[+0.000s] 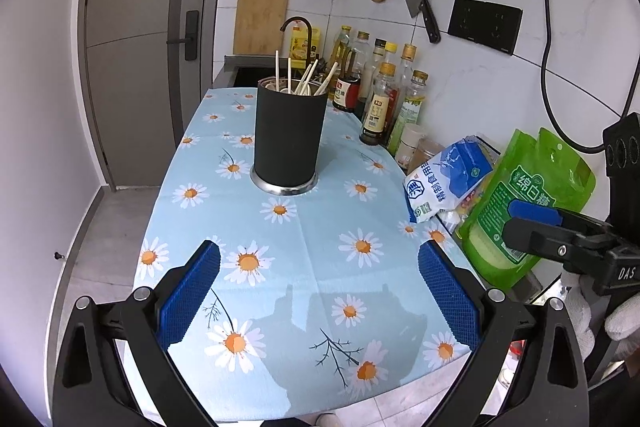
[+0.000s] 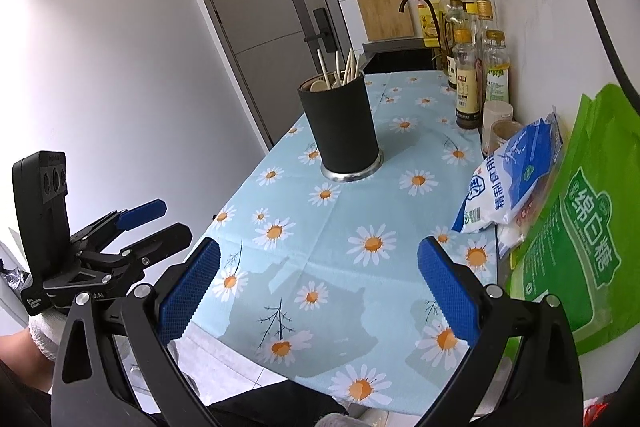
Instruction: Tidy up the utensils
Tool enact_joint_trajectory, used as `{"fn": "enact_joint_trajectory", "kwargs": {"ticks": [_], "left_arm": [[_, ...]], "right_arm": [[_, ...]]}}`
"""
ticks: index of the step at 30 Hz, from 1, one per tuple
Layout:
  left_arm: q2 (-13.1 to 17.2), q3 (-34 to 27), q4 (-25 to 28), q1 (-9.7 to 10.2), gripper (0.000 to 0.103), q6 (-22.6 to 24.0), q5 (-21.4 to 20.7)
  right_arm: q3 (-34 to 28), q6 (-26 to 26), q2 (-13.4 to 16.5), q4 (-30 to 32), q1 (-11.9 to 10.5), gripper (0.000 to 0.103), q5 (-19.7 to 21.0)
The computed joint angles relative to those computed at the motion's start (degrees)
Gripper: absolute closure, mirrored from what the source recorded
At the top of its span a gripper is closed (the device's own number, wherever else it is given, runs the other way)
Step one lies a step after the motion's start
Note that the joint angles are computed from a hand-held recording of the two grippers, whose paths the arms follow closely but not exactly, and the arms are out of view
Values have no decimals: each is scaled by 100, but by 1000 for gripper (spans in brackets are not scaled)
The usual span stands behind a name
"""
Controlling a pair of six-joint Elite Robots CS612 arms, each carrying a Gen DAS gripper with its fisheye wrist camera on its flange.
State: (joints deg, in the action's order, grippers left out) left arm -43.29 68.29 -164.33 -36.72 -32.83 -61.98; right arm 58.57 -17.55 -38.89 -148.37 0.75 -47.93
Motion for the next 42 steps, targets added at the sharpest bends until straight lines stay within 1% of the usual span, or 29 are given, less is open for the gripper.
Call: {"fn": "enact_joint_trajectory", "kwargs": {"ticks": [6,18,24,29,34,42], "left_arm": [[-41,81,-25,-7,7,-31,-38],[-108,184,37,-23,7,-114,20],[-80,119,83,-34,7,-90,13],[-42,47,99,-47,7,-84,34],[-13,-11,210,-57,7,-127,33],[17,-79,258,-58,7,-142,67]], "right_arm": [[78,17,-40,-22,9,5,1],[75,-49,-45,72,22,5,21],[27,-25,-19,110,23,5,-10],[37,-71,-26,96,-10,5,93],[-1,-110,4,159,-28,5,107],[-84,-199,36,226,-22,5,199]]}}
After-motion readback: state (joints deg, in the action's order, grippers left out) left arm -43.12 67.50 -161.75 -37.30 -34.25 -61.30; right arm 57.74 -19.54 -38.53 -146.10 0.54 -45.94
